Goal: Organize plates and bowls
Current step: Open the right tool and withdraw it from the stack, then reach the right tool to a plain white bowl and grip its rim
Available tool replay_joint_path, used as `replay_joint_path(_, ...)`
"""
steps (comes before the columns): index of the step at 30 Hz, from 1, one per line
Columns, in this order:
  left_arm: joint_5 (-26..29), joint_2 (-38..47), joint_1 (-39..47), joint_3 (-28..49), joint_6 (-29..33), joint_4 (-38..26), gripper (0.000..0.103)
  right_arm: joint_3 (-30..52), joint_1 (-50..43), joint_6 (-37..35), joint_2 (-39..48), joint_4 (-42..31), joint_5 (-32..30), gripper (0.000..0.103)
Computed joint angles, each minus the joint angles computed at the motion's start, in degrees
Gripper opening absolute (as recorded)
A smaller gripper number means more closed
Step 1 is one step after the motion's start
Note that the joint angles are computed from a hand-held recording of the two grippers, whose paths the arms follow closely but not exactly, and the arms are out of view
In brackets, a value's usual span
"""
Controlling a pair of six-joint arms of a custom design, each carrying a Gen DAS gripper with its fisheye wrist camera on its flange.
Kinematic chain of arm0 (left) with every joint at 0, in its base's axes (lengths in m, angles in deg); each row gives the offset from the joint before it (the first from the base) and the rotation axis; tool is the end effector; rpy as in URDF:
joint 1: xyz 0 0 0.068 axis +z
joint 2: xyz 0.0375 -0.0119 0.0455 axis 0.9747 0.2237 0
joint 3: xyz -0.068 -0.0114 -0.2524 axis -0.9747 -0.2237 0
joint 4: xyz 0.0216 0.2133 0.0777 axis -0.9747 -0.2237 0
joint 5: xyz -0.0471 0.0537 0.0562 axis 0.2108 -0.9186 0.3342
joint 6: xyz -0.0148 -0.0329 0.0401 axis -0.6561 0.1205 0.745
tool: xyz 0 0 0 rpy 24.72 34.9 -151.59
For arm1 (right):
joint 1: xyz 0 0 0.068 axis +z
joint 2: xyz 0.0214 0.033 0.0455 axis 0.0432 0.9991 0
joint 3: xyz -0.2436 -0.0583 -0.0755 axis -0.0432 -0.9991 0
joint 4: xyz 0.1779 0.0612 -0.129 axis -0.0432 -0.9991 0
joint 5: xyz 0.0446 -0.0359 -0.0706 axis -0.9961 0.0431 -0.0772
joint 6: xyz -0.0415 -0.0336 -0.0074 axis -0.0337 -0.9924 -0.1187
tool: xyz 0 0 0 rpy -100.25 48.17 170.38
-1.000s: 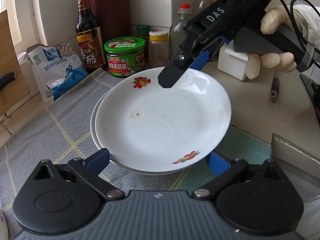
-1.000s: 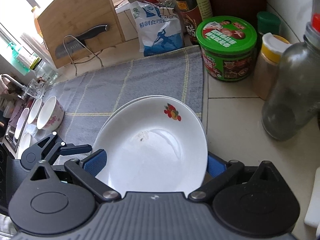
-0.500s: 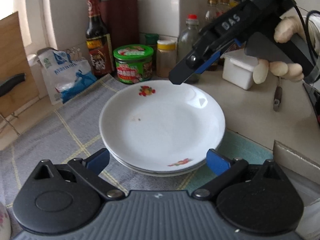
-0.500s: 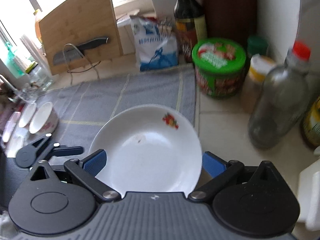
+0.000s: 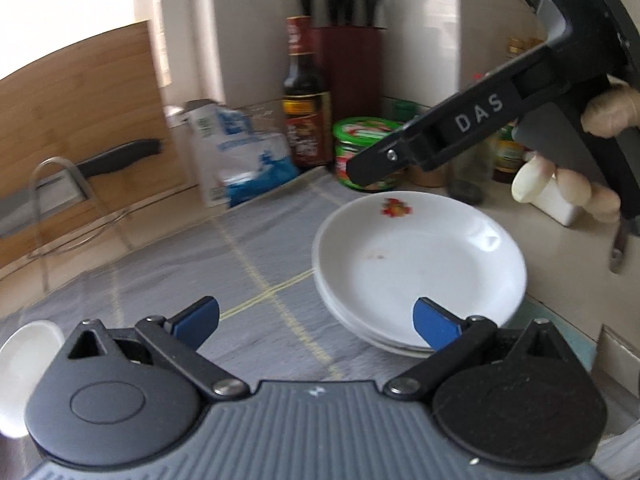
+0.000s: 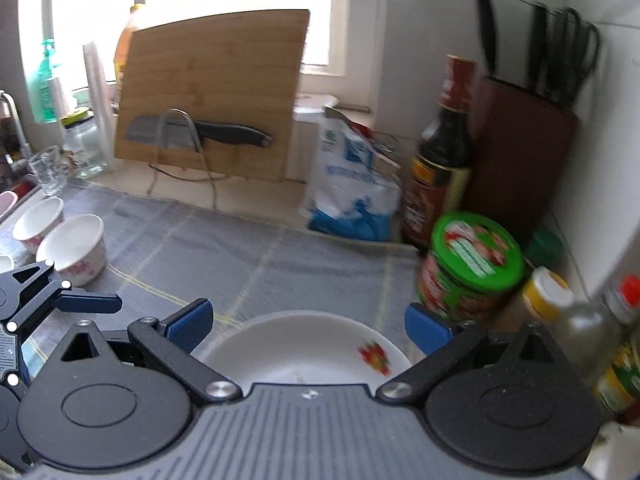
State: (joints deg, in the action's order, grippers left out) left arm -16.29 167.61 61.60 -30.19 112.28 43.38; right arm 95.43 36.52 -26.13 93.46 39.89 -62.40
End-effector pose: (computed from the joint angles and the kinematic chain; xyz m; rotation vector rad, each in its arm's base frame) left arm 0.2040 -0.0700 0.1492 0.9352 2.1187 -0.3729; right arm 0.1861 0.1106 0.1615 -0.1398 2.2695 0.0523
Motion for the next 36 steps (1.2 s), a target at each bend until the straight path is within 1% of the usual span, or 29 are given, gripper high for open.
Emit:
replay_joint_path(4, -3.04, -5.34, 2.58, -1.06, -2.10, -3.57, 0.102, 2.78, 0.65, -3.04, 5.72, 4.78, -2.38, 0.103)
replay_joint_path(7, -3.30, -9.94, 6.60, -2.18, -2.29, -6.50, 0.102, 5.34, 2.76, -3.49, 9.48, 7.17, -3.42, 0.103)
replay_joint_path(9, -1.07, -11.77, 11.55, -1.47, 0.13, -10.33, 0.102, 7.28, 5.19, -2.80, 10.92, 6.76, -2.87, 0.103)
replay_joint_path(11, 1.74, -13.59, 17.24, -1.39, 3.89, -12.80, 0.102, 8.99, 8.23, -2.14, 12.32, 6.90, -1.53, 0.103)
replay_joint_path(12, 3.42, -14.28, 20.37, -1.34, 6.21, -13.95, 0.102, 10.48, 10.08, -1.63, 13.56, 6.57, -0.39, 0.103)
replay_joint_path(13, 6.30, -14.51, 24.36, -0.77, 9.57, -16.12, 0.102, 11.62, 11.63, -1.00, 14.46, 6.11, 0.96, 0.103)
replay_joint_path(14, 9.94, -14.12, 29.15, 0.34, 13.89, -19.06, 0.102, 13.52, 13.73, 0.19, 16.03, 5.28, 2.88, 0.103)
replay_joint_path(16, 15.28, -12.46, 37.58, 3.03, 22.15, -24.83, 0.102, 16.60, 17.03, 2.85, 18.38, 3.72, 4.83, 0.103)
replay_joint_path(19, 21.87, -7.78, 50.34, 8.84, 37.47, -36.12, 0.102, 23.01, 22.07, 7.60, 23.42, 0.86, 7.08, 0.103)
replay_joint_path(23, 25.89, 1.40, 64.13, 17.93, 54.81, -48.14, 0.102, 34.38, 27.64, 10.75, 32.12, -4.12, 10.21, 0.103)
replay_joint_path(26, 27.25, 8.73, 71.41, 24.74, 64.63, -53.95, 0.102, 43.00, 30.68, 13.00, 38.49, -8.16, 11.93, 0.103)
replay_joint_path(29, 27.03, 15.56, 76.09, 30.58, 71.77, -56.97, 0.102, 51.91, 32.25, 14.59, 44.83, -11.95, 11.18, 0.103)
replay_joint_path(32, 25.39, 20.83, 78.78, 33.30, 76.36, -55.55, 0.102, 59.90, 32.99, 16.31, 50.27, -15.05, 8.81, 0.103)
replay_joint_path(34, 24.03, 22.96, 79.46, 34.28, 76.97, -54.64, 0.102, 64.49, 33.09, 17.27, 53.49, -16.60, 6.14, 0.103)
replay_joint_path(36, 23.42, 25.37, 79.70, 36.08, 77.19, -55.84, 0.102, 69.40, 33.07, 17.66, 56.63, -18.78, 3.70, 0.103)
